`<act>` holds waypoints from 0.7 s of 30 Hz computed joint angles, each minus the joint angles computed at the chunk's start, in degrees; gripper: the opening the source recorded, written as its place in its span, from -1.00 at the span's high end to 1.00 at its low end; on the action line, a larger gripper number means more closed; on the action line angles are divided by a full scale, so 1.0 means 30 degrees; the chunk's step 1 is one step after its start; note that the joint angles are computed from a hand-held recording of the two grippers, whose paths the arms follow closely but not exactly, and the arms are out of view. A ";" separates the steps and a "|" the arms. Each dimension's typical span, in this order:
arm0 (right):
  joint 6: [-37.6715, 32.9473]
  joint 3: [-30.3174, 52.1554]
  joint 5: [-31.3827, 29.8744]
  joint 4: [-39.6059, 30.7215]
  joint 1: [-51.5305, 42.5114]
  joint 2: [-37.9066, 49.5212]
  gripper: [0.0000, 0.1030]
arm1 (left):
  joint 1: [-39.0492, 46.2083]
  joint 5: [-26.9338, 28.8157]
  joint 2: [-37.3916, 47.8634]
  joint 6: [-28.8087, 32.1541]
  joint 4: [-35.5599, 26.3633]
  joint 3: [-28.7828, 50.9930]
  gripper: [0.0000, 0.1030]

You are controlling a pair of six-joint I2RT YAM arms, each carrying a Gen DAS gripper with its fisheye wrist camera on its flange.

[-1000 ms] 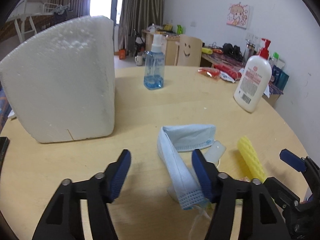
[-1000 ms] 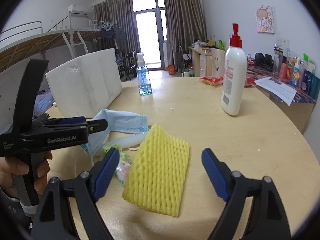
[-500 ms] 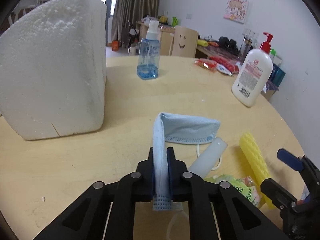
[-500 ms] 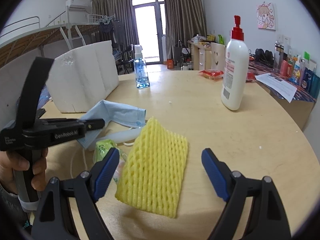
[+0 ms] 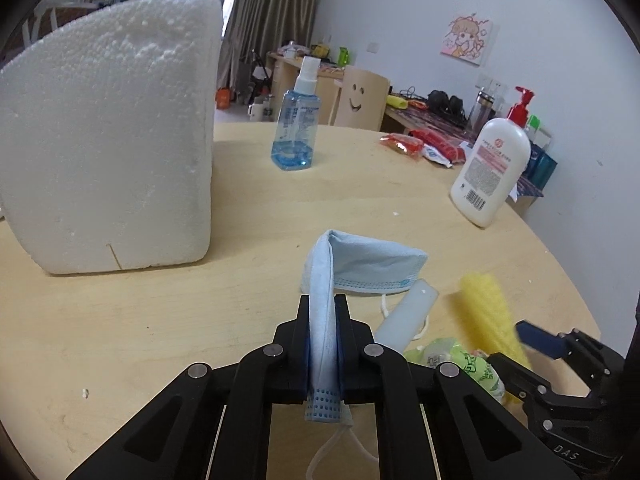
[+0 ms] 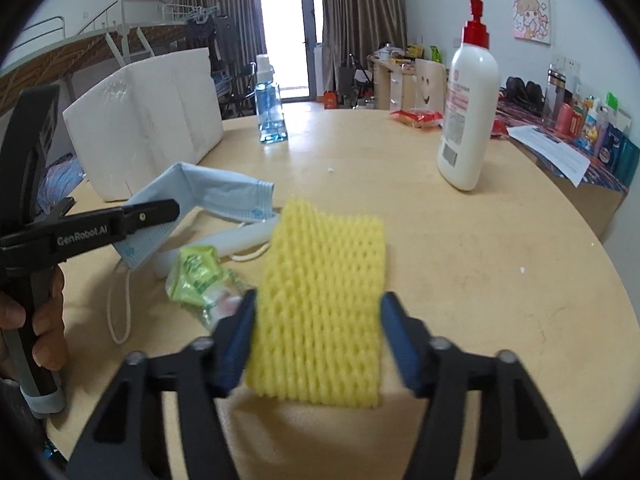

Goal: Organize soft objects
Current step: 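Grasp the yellow mesh sleeve with the right tool while the left tool grasps the blue mask, then lift the yellow mesh sleeve and blue mask with both tools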

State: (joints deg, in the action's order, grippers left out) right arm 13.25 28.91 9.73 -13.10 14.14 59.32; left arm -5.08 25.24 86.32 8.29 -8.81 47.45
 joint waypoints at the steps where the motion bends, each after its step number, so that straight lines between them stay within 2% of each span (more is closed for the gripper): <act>1: 0.0033 -0.0015 -0.0010 -0.0034 0.0034 -0.0044 -0.08 | 0.0020 0.0045 -0.0093 0.0021 0.0081 -0.0072 0.81; 3: 0.0261 -0.0033 -0.0071 -0.0216 -0.0013 -0.0257 0.12 | 0.0058 0.0264 -0.0360 0.0065 0.0306 -0.0291 0.81; 6: 0.0338 -0.0191 -0.0925 -0.0436 -0.0628 -0.0827 0.25 | 0.0085 0.0417 -0.0571 0.0120 0.0473 -0.0451 0.81; 9: 0.0612 -0.0466 -0.3275 -0.0603 -0.2177 -0.1429 0.26 | 0.0127 0.0665 -0.0800 0.0161 0.0588 -0.0624 0.81; 13: 0.0727 -0.0683 -0.3755 -0.0963 -0.3045 -0.2067 0.31 | 0.0062 0.0698 -0.1075 0.0134 0.0937 -0.0868 0.81; 17: 0.0948 -0.0480 -0.2610 -0.1546 -0.2768 -0.2195 0.32 | 0.0034 0.0746 -0.1425 0.0261 0.1177 -0.1179 0.81; 20: 0.0835 -0.0441 -0.0418 -0.1892 -0.1658 -0.2655 0.32 | -0.0048 0.0615 -0.1496 0.0194 0.1304 -0.1237 0.81; 21: 0.0915 -0.0442 -0.0507 -0.1973 -0.1699 -0.2899 0.31 | -0.0060 0.0565 -0.1463 0.0159 0.1328 -0.1223 0.81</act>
State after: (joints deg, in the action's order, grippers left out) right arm 16.00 27.58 8.21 -19.02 9.04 50.62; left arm -5.26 26.94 81.93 8.77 -4.83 43.78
